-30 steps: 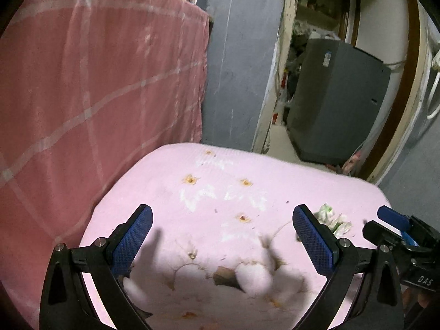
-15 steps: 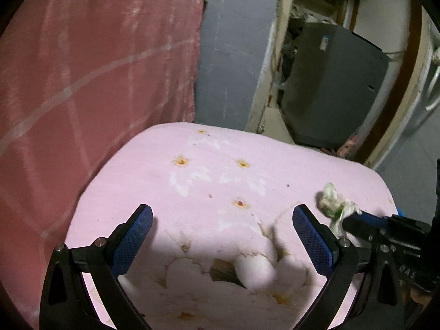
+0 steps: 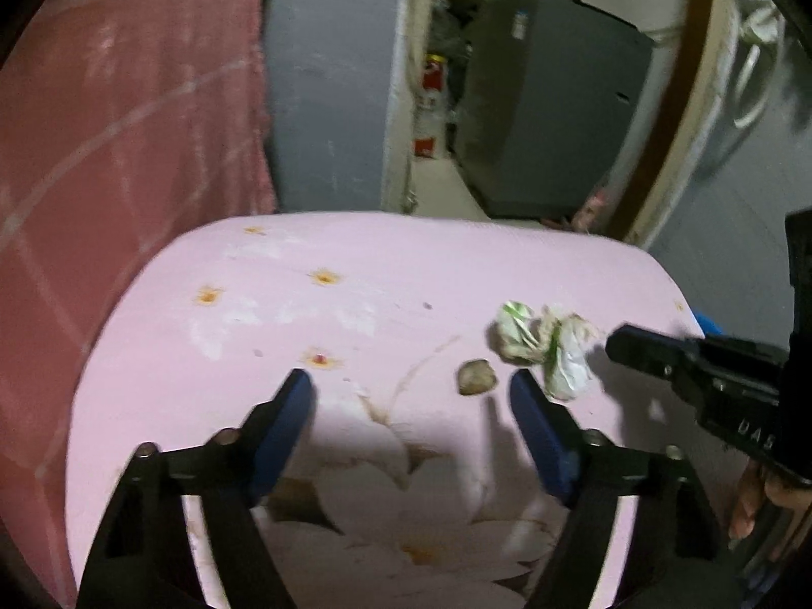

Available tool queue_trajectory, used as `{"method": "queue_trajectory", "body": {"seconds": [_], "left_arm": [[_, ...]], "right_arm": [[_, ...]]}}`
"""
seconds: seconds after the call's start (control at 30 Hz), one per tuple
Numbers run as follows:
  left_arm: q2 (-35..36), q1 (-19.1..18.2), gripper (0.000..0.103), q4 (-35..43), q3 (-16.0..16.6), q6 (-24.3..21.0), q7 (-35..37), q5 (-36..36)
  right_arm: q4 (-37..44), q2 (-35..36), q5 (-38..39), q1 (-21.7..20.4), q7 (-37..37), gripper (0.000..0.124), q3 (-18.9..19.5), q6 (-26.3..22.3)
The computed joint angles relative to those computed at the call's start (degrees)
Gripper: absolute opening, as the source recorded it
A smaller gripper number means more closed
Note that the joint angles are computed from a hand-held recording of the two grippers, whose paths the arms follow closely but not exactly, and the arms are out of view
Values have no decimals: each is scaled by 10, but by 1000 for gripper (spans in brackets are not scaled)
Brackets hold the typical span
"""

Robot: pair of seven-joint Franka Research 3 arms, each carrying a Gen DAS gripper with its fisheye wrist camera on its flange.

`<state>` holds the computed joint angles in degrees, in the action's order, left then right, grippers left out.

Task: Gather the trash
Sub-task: 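Grasp the small brown nut with the left tool while the right tool grasps the green-white wrapper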

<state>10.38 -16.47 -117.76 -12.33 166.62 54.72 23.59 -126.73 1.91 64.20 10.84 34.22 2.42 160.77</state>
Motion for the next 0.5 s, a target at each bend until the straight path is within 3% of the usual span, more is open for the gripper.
{"method": "queue_trajectory", "body": {"seconds": [0.07,0.3,0.43,0.5], "left_arm": [[7,8,59,5,-14,-4,32,-25],[35,14,42,36,-37,-26,110,-93],[46,9,16,54,-41,-44,138,-110],[41,8,16,47,-39,-41,142,-114]], "right_arm": [[1,0,6,-2,-1,2,-1,-1],[5,3,24,-9,0,5,-5,-10],[6,4,21,-10,5,9,-4,-8],[6,4,18,-10,7,14,-3,-7]]}}
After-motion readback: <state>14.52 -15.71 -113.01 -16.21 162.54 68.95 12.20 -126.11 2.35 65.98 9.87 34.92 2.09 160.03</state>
